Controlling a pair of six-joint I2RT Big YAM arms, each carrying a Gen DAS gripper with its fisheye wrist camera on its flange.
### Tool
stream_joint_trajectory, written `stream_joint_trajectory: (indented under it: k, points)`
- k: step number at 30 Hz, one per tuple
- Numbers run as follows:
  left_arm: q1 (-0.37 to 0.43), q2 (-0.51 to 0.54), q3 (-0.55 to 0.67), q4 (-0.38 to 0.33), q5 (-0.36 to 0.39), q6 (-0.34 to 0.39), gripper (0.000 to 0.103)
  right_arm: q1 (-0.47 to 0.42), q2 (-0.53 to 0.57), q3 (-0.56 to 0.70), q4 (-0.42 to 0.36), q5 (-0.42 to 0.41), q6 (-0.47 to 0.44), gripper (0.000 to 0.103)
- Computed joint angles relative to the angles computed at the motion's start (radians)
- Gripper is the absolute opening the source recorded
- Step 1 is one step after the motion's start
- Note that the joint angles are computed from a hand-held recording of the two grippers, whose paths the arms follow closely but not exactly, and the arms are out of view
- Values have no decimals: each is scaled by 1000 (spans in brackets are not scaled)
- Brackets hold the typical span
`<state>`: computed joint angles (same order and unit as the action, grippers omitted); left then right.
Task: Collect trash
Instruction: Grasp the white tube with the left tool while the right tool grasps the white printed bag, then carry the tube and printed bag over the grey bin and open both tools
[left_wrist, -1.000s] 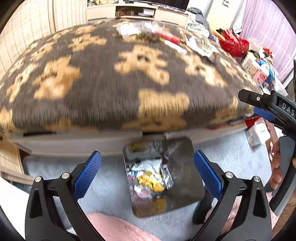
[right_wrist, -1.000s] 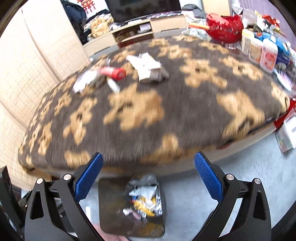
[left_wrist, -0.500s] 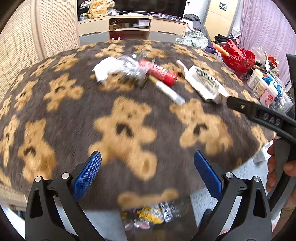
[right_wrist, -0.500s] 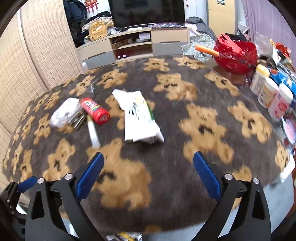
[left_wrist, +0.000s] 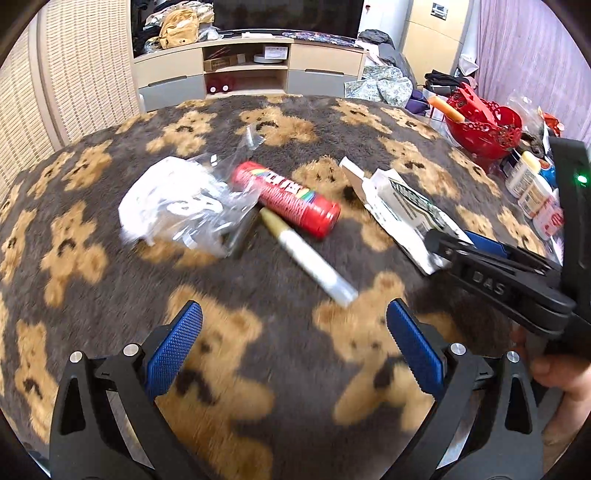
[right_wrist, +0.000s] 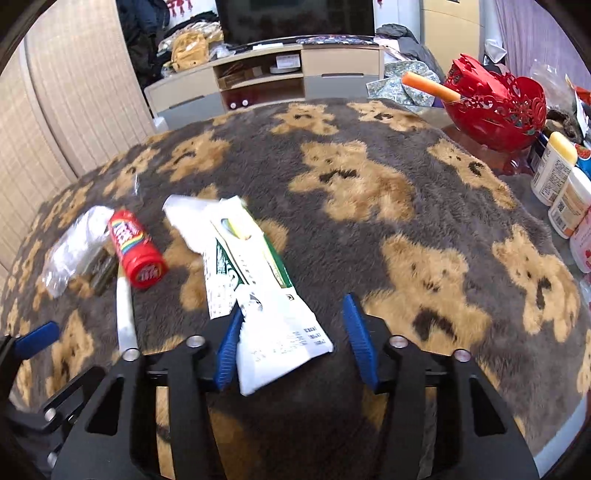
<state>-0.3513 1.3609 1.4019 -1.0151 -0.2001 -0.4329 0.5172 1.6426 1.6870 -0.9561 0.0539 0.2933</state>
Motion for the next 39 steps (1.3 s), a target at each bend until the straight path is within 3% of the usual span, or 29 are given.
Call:
stream_joint_trajectory:
  k: [2, 7, 10, 12, 18, 21, 27, 35, 39]
  points:
    - [4, 30, 17, 5, 0, 3, 94, -8, 6, 6, 10, -10, -9, 38]
    - [10, 91, 51, -5, 2, 9, 69, -9, 7, 0, 30, -13, -33, 37]
    - [2, 101, 53, 1, -29, 20, 64, -11, 5, -5, 37, -18, -34, 37]
    - [0, 99, 51, 6, -42, 22, 49, -10, 5, -5, 36, -14, -38, 37]
    - [5, 52, 6, 14, -36, 24, 17, 0, -14, -24, 28, -4, -26, 37]
    - [6, 14, -29, 12, -16, 23, 11, 7, -36, -42, 20, -4, -17, 36]
    - [-16, -79, -109, -10, 14, 10, 11, 31, -106, -111, 5, 0, 28, 34]
    - [-80, -213, -208, -63, 25, -62, 11, 77, -215, -212, -20, 9, 80, 33]
    - [-128, -282, -257, -90, -3, -109, 11, 107, -273, -264, -37, 24, 99, 33]
